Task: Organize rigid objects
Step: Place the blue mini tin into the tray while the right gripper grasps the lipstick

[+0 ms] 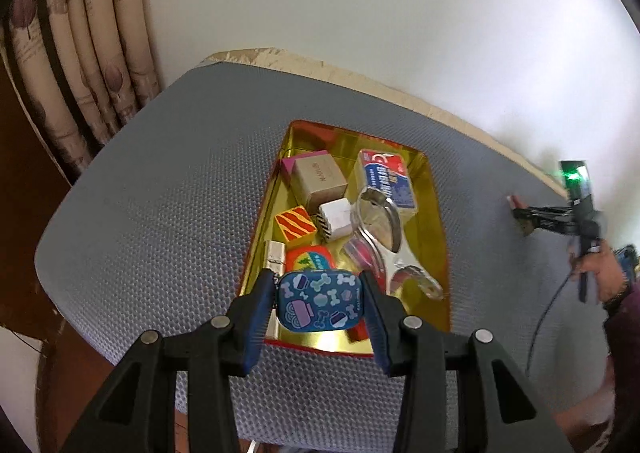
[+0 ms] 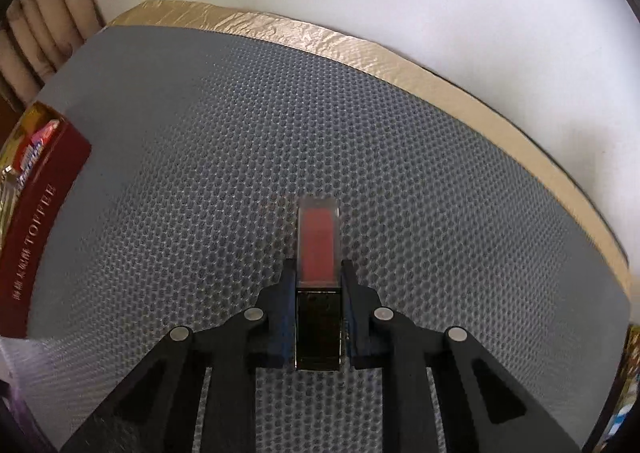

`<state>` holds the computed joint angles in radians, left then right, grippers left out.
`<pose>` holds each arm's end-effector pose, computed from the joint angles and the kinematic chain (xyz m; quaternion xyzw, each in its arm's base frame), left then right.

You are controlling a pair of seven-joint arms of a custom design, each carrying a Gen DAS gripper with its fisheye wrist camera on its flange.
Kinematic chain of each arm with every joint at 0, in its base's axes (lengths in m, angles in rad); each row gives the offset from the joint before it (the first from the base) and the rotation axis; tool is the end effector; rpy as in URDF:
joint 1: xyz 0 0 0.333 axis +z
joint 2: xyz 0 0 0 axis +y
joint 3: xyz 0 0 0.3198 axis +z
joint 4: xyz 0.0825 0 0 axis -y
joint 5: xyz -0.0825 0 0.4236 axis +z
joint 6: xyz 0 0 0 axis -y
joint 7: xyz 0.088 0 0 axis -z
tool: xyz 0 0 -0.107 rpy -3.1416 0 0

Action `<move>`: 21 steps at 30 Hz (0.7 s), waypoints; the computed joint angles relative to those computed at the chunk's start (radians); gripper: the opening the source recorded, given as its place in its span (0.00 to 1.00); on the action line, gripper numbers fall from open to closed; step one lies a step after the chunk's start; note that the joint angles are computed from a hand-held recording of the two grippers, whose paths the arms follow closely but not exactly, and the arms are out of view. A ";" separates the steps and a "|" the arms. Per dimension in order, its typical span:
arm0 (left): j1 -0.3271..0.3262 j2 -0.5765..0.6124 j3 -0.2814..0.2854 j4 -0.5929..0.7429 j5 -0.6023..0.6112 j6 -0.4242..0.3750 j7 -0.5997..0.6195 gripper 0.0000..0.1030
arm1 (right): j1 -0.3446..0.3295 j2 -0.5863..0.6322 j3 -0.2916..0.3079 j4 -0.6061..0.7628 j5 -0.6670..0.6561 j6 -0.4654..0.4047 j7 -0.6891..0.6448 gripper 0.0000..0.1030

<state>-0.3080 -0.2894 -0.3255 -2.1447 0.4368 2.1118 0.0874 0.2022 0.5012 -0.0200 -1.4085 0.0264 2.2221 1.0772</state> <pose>0.4348 -0.3100 0.5396 -0.8671 0.4204 -0.1735 0.2034 0.7561 0.1431 0.4361 -0.8887 0.4313 -0.1216 0.0973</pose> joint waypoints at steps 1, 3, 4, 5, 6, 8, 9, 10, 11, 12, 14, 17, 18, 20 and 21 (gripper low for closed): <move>0.001 0.010 0.002 0.003 0.003 0.002 0.012 0.42 | -0.007 -0.018 0.005 -0.024 0.016 0.013 -0.002 0.17; 0.006 0.026 0.007 0.007 0.012 0.010 0.021 0.42 | -0.027 -0.063 0.016 -0.076 0.063 0.042 -0.010 0.17; 0.009 0.036 0.010 0.009 0.019 0.017 0.031 0.42 | -0.038 -0.080 0.024 -0.094 0.095 0.042 -0.016 0.17; 0.011 0.045 0.014 0.009 0.022 0.023 0.039 0.42 | -0.047 -0.101 0.031 -0.117 0.126 0.045 -0.021 0.17; 0.015 0.053 0.018 0.009 0.022 0.026 0.042 0.42 | -0.058 -0.134 0.040 -0.153 0.166 0.051 -0.032 0.17; 0.021 0.067 0.030 0.001 0.017 0.055 0.050 0.42 | -0.073 -0.172 0.054 -0.191 0.236 0.045 -0.056 0.17; 0.023 0.078 0.035 -0.001 0.013 0.067 0.066 0.42 | -0.077 -0.198 0.059 -0.220 0.267 0.050 -0.068 0.17; 0.026 0.090 0.036 0.005 0.012 0.057 0.071 0.42 | -0.078 -0.215 0.062 -0.238 0.292 0.054 -0.079 0.17; 0.028 0.097 0.039 0.001 0.010 0.066 0.075 0.42 | -0.081 -0.230 0.066 -0.253 0.324 0.048 -0.090 0.17; 0.030 0.099 0.043 -0.008 0.008 0.087 0.081 0.42 | -0.085 -0.249 0.071 -0.269 0.365 0.036 -0.101 0.17; 0.032 0.113 0.043 -0.006 0.012 0.084 0.092 0.42 | -0.085 -0.280 0.071 -0.295 0.412 0.017 -0.118 0.17; 0.032 0.122 0.039 -0.006 0.035 0.076 0.091 0.42 | -0.073 -0.313 0.078 -0.324 0.476 0.000 -0.141 0.17; 0.032 0.118 0.042 -0.015 0.034 0.091 0.091 0.42 | -0.068 -0.326 0.081 -0.334 0.500 -0.007 -0.148 0.17; 0.034 0.119 0.046 -0.022 0.028 0.100 0.094 0.43 | -0.052 -0.352 0.086 -0.353 0.529 -0.017 -0.161 0.17; 0.033 0.123 0.049 -0.021 0.014 0.096 0.107 0.44 | -0.045 -0.363 0.089 -0.359 0.546 -0.026 -0.174 0.17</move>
